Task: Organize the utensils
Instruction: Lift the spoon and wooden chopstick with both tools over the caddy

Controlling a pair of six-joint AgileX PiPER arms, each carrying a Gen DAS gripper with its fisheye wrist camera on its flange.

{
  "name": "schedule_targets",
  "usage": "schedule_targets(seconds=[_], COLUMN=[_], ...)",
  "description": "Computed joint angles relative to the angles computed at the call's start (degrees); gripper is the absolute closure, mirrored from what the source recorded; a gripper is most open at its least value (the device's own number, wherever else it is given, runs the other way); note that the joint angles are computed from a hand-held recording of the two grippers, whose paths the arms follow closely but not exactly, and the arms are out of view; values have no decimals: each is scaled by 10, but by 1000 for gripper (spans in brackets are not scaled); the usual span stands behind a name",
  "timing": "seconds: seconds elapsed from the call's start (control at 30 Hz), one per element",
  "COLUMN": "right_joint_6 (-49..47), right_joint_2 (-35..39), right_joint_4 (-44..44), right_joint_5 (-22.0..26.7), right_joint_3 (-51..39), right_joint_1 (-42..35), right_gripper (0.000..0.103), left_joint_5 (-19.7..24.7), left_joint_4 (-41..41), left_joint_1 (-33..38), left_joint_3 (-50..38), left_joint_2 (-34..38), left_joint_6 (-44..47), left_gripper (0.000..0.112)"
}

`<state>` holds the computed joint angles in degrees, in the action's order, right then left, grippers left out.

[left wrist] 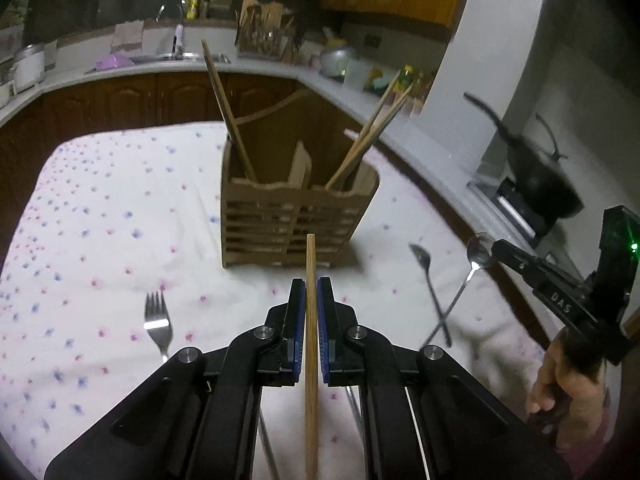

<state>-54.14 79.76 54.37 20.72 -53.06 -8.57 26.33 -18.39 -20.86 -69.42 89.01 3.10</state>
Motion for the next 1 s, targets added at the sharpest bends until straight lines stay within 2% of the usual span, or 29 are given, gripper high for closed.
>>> schedule_targets(seconds=[0.17,0.6,1.0], right_joint_6=[10,31,-2], right_joint_2=[-34,-62,-48], right_joint_4=[-15,-35,3], right_joint_5=[-24,-54,-74], right_joint_3=[3,-9,-31], right_joint_1=[21,63,72], right_gripper=[100,101,101], left_joint_5=[-13,-42,-52], left_joint_4=[-47,-9,7], left_joint_1=[19,19,30], left_joint_3=[28,48,32], left_joint_2=[-52,-103,-112], left_joint_6=[33,-4,-14], left_gripper=[107,107,107])
